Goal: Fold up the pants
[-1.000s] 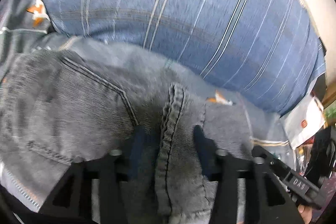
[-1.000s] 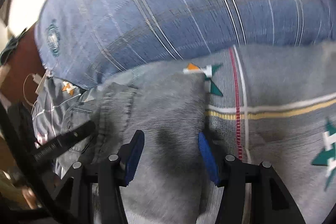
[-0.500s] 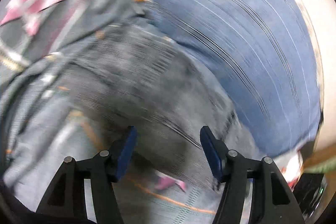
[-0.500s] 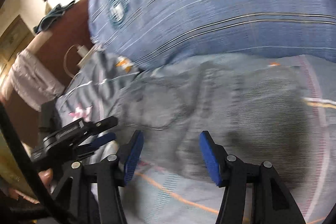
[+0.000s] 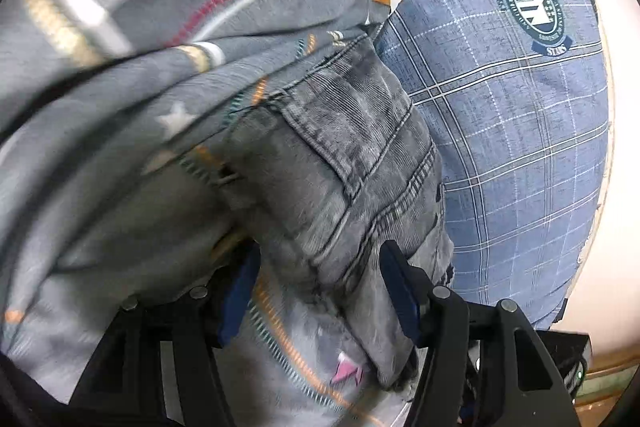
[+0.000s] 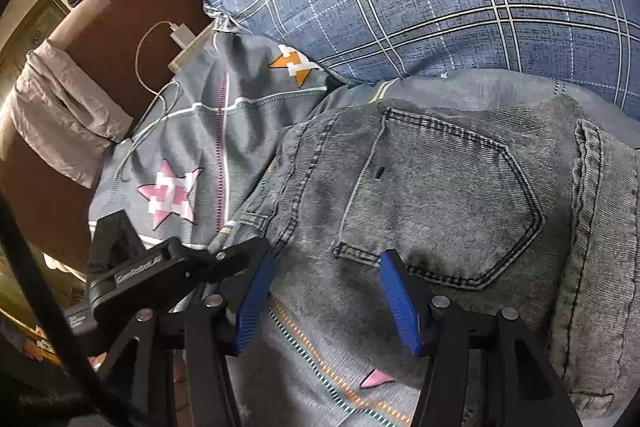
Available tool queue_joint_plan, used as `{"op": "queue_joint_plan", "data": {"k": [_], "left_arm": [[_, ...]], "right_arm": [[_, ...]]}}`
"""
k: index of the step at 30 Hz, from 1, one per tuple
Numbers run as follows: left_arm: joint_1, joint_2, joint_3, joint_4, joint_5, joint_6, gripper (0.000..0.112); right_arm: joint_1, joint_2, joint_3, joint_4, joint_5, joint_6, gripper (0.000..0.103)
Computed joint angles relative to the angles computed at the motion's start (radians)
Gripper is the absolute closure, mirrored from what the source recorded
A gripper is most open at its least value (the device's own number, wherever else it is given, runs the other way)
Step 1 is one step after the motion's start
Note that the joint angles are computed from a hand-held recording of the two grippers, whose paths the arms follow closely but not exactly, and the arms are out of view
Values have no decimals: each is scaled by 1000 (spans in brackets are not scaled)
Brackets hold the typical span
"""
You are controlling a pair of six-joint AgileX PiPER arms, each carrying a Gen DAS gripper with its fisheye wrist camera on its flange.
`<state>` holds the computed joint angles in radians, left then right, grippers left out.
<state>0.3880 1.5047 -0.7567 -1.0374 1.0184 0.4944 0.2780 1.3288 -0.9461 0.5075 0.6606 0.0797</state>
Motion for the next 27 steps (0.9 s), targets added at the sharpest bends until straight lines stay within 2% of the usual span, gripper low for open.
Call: {"op": "queue_joint_plan", "data": {"k": [1, 2, 10, 11, 12, 13, 14, 20, 23, 25, 27], "left_arm": [[-15, -2, -7, -5, -25, -18, 60], [-31, 1, -20, 2, -43, -46, 62], [-42, 88, -76, -62, -74, -53, 63], [-39, 92, -79, -61, -74, -54, 66], [-33, 77, -74, -44, -79, -58, 82], [-48, 62, -77, -17, -105, -73, 91], [-56, 48, -73, -12, -117, -71, 93], [-209, -195, -53, 107, -289, -113, 96], [-391, -296, -48, 283, -445, -184, 97], [-516, -347, -47, 386, -517, -225, 98], [-604, -370, -52, 476, -559, -278, 98]], "right_arm": [[-7, 4, 4, 9, -5, -7, 44], [-16, 2, 4, 12, -2, -8, 44], [-140, 6, -27, 170, 109, -165, 44], [-149, 14, -39, 181, 124, -172, 44], [-161, 25, -58, 196, 146, -181, 44], [-169, 33, -74, 206, 161, -186, 44], [-181, 42, -96, 223, 183, -196, 44], [-256, 103, -240, 320, 306, -232, 44], [-267, 163, -360, 329, 402, -248, 44], [-289, 197, -431, 340, 473, -255, 44], [-328, 216, -509, 328, 548, -263, 41]]}}
